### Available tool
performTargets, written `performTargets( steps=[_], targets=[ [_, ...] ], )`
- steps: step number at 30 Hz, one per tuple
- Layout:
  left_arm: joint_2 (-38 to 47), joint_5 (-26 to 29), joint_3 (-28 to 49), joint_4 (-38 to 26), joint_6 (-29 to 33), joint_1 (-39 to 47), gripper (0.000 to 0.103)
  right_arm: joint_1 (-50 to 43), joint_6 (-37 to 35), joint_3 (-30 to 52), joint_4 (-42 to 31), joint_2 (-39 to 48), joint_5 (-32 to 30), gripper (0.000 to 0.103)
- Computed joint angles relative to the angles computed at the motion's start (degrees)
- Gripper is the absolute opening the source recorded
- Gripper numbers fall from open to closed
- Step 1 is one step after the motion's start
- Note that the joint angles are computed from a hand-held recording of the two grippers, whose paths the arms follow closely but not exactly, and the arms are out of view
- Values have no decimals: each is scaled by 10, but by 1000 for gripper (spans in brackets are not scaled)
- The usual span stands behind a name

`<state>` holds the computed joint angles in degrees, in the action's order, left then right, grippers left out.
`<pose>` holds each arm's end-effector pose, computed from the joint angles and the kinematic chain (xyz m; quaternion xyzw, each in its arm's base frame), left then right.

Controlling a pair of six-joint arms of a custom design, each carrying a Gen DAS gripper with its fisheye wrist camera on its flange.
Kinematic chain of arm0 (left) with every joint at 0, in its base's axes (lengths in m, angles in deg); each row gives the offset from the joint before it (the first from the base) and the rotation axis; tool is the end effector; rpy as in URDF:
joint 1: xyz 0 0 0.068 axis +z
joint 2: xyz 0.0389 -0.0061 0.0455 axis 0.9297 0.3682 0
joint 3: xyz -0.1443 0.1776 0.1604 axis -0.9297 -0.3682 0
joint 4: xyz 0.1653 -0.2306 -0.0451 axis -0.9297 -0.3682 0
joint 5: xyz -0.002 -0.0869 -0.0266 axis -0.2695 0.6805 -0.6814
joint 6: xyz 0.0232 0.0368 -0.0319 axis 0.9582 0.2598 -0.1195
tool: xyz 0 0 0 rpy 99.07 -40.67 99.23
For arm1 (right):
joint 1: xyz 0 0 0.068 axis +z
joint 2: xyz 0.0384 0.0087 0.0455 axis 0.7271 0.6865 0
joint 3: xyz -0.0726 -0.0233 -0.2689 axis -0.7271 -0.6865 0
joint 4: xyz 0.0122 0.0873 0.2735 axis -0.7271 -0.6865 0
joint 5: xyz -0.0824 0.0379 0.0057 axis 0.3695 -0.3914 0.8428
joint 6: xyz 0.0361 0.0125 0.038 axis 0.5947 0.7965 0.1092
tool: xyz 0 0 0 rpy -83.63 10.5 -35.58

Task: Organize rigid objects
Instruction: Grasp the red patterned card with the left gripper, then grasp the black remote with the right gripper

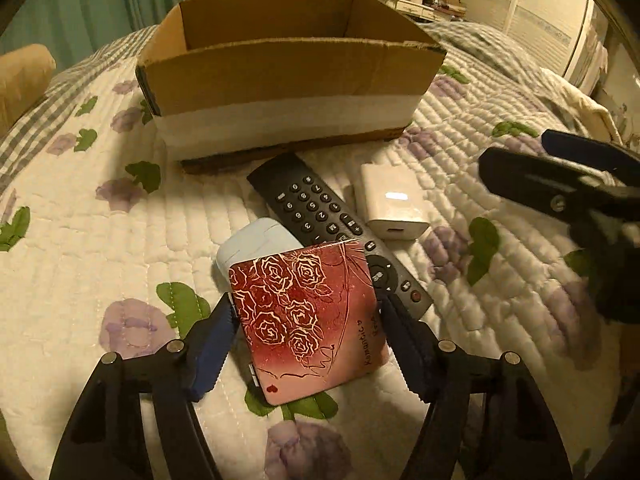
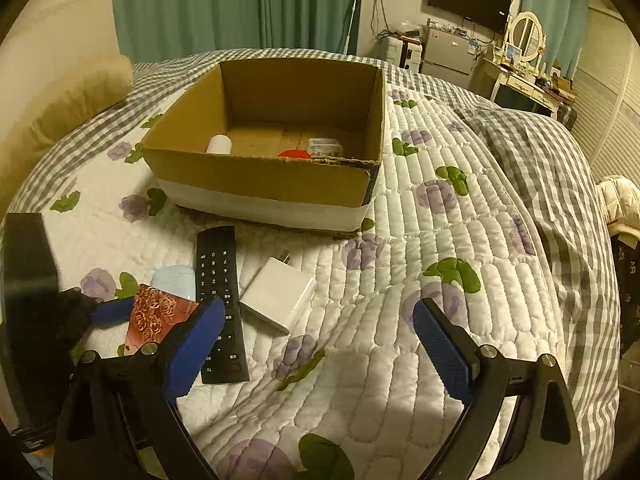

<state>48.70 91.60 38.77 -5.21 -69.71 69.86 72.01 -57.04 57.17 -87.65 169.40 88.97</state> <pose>0.3107 0.0012 0.1950 0.1339 0.9572 -0.0586 0.2499 0.3130 0.1411 0.2450 -0.0841 0.9394 0.0179 0.3319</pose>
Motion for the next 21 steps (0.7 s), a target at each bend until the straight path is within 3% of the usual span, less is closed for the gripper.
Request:
performTargets(
  steps=[2,3,4,6,14,21],
  targets=[
    [-1,4,3,-4,0,5,71,2,-1,1,-1,-1,2,96],
    [-2,3,3,-4,4,14,47,1,-2,0,-1,-2,-1,96],
    [1,6,13,-6,5,24,35,1,-3,-1,1,-2,-4,96],
    [23,47,45,-40,11,52,31,1,-5,0,1,-2,-12,96],
    [60,72,73,-65,27,70,34,-2,0,14,-12,16,-22,96],
    [26,102,71,-82,39,66,29,-4,5,10,-8,13,-24,96]
  ],
)
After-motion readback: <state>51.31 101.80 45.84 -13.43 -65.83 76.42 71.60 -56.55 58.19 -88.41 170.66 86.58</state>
